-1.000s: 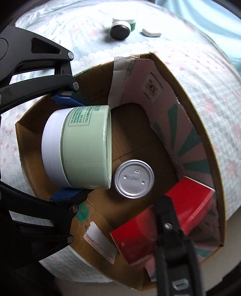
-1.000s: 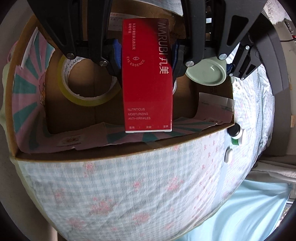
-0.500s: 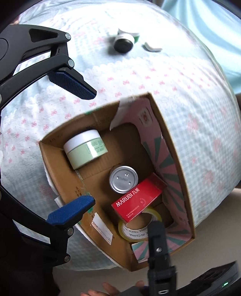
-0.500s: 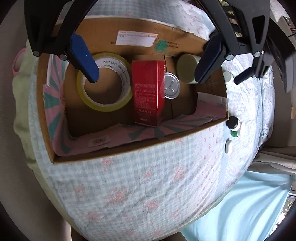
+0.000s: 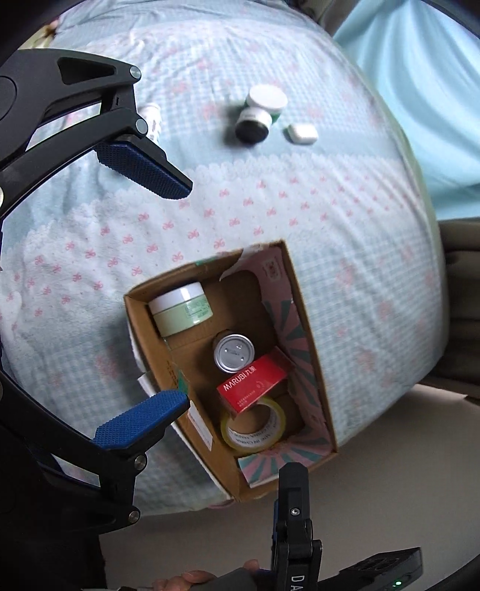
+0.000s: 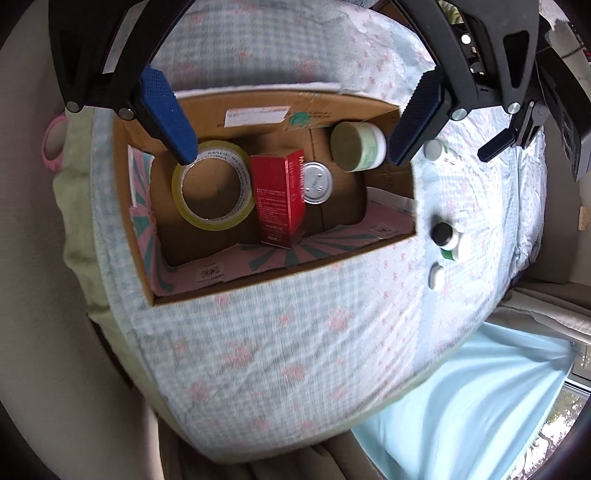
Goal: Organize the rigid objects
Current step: 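Move both tools back toward the white jars and pill bottle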
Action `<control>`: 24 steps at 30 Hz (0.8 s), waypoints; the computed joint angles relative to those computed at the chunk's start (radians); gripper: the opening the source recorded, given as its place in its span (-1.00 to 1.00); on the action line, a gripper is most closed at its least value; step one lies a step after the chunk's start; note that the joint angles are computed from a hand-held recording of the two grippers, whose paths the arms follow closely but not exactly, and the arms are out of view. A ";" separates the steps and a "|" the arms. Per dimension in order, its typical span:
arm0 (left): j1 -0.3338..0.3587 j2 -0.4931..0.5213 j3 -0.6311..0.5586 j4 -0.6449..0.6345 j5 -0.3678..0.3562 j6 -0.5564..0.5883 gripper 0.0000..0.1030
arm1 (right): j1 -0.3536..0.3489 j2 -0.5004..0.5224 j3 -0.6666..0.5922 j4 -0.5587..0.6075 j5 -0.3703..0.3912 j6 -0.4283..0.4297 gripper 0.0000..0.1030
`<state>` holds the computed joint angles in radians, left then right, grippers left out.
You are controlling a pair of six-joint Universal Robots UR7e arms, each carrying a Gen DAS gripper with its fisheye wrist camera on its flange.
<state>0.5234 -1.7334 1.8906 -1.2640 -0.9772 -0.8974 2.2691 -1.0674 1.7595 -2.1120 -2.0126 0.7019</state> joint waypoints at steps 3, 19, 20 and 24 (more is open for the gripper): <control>-0.043 -0.035 -0.036 0.074 0.014 -0.057 1.00 | 0.032 -0.005 -0.025 0.028 -0.011 0.030 1.00; -0.237 -0.205 -0.320 0.640 0.081 -0.379 1.00 | 0.252 0.120 -0.281 0.257 -0.129 0.095 1.00; -0.241 -0.215 -0.340 0.664 0.086 -0.380 1.00 | 0.266 0.136 -0.299 0.265 -0.142 0.105 1.00; -0.257 -0.252 -0.422 0.736 0.105 -0.355 1.00 | 0.329 0.216 -0.376 0.299 -0.175 0.172 1.00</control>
<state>0.2659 -1.9850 1.4686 -0.5280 -0.8725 -1.2528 2.5983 -0.8514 1.3835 -1.8126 -2.1880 0.8734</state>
